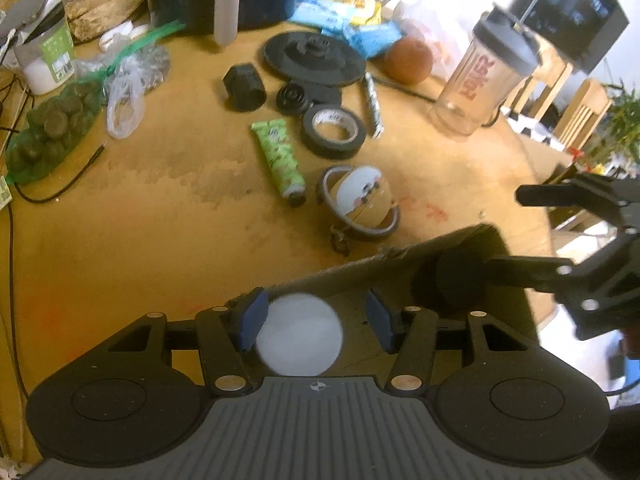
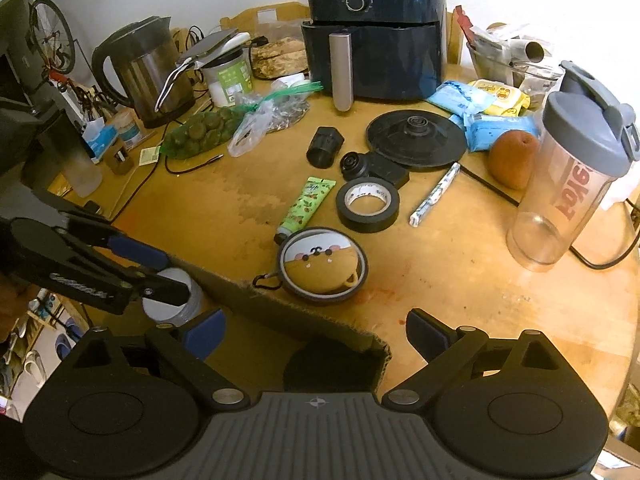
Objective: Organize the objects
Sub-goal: 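Lower the white jar into the cardboard box and open the left tool, then move the right tool to the black ring around the dog-face case and grasp it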
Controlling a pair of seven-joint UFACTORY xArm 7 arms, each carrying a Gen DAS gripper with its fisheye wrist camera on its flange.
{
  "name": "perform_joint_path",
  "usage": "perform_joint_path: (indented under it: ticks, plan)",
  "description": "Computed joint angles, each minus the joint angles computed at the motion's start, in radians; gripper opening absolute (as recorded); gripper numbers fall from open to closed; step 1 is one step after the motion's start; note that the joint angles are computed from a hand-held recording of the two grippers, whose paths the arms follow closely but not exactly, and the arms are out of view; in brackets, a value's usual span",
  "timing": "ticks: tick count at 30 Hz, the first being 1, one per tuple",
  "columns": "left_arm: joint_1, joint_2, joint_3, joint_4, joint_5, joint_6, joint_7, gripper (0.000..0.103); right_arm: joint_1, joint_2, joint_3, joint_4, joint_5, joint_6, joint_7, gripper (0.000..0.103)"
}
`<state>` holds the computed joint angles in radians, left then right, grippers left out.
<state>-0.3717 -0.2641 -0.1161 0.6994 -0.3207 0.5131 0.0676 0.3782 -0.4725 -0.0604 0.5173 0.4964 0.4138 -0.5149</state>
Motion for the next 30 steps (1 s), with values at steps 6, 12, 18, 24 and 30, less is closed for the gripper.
perform_joint_path:
  ticks: [6, 12, 18, 24, 30]
  plan:
    - [0.005, 0.001, -0.004, 0.029, 0.006, -0.027, -0.033, 0.054, -0.007, 0.045, -0.004, 0.035, 0.0, -0.007, -0.008, 0.103]
    - [0.002, -0.018, -0.002, 0.032, 0.012, -0.04, -0.05, 0.054, -0.006, 0.098, -0.017, 0.096, 0.04, 0.023, -0.072, 0.103]
    - [0.014, -0.052, -0.004, 0.018, 0.035, -0.037, -0.102, 0.054, -0.036, 0.167, 0.0, 0.164, 0.082, 0.069, -0.133, 0.103]
    - [0.012, -0.076, 0.001, 0.009, 0.049, -0.02, -0.117, 0.054, -0.074, 0.246, 0.034, 0.232, 0.119, 0.107, -0.171, 0.103]
    - [0.026, -0.101, -0.009, -0.003, 0.088, 0.002, -0.159, 0.054, -0.114, 0.336, 0.076, 0.313, 0.128, 0.161, -0.181, 0.103]
